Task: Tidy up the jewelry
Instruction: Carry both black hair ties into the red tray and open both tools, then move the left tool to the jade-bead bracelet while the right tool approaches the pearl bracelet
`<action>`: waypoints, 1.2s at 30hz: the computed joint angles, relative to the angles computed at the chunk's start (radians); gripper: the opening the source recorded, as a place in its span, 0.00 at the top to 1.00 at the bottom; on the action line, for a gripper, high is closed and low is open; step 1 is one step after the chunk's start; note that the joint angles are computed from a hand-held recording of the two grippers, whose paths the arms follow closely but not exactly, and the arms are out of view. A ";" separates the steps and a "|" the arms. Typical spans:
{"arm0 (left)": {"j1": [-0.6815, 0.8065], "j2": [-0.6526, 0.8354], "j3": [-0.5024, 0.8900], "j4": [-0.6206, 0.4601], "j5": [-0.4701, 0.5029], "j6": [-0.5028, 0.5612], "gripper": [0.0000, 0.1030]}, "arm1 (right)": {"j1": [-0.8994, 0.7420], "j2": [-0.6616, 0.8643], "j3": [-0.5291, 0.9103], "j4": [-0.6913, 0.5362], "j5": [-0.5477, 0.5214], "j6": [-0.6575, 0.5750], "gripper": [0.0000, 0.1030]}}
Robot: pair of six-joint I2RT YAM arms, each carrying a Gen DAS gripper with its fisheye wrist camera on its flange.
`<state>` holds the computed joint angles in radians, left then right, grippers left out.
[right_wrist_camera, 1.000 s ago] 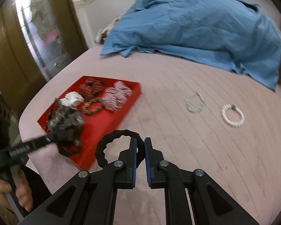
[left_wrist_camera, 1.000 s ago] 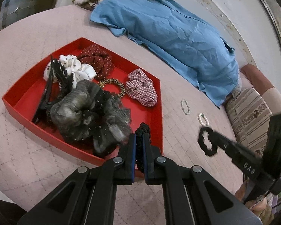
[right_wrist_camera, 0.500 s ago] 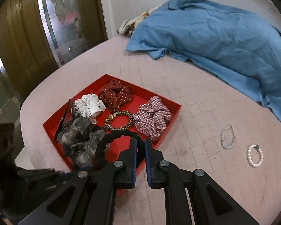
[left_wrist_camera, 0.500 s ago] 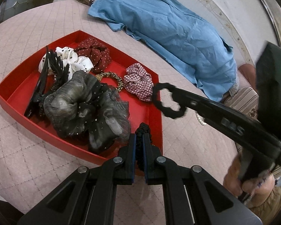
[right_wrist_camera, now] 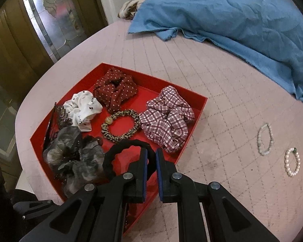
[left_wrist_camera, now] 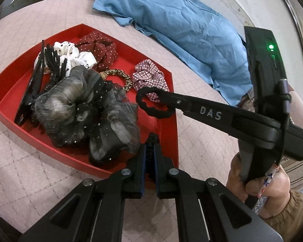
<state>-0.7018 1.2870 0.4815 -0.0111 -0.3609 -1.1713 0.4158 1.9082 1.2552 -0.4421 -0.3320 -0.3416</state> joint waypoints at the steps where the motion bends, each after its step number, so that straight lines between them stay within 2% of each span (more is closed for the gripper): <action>1: 0.001 0.001 0.000 0.000 0.001 0.000 0.94 | -0.002 0.006 0.005 -0.003 -0.001 0.001 0.91; 9: 0.006 0.000 -0.009 0.018 -0.001 -0.007 0.94 | -0.002 0.041 0.013 -0.003 0.008 0.010 0.91; 14: -0.004 -0.006 -0.008 0.016 -0.017 -0.003 0.89 | -0.013 0.049 0.025 -0.014 -0.015 0.021 0.89; 15: -0.005 -0.005 -0.004 0.013 -0.020 0.000 0.87 | -0.017 0.047 0.026 -0.016 -0.024 0.024 0.85; 17: -0.015 -0.010 0.000 0.008 -0.035 0.003 0.66 | -0.024 0.043 0.026 -0.022 -0.044 0.027 0.80; 19: -0.029 -0.021 -0.001 0.011 -0.059 0.007 0.59 | -0.028 0.031 0.020 -0.021 -0.054 0.033 0.73; 26: -0.074 -0.011 0.044 -0.050 -0.119 0.031 0.58 | -0.071 -0.047 -0.025 -0.029 -0.123 0.039 0.69; 30: -0.099 0.010 0.077 -0.087 -0.149 0.039 0.56 | -0.121 -0.100 -0.061 -0.040 -0.160 0.017 0.61; 36: -0.120 0.031 0.091 -0.116 -0.166 0.017 0.54 | -0.263 -0.167 -0.116 -0.059 -0.200 -0.073 0.56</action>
<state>-0.8214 1.3178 0.5727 -0.1272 -0.5268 -1.1540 0.1524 1.7416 1.1388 -0.5008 -0.5325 -0.4146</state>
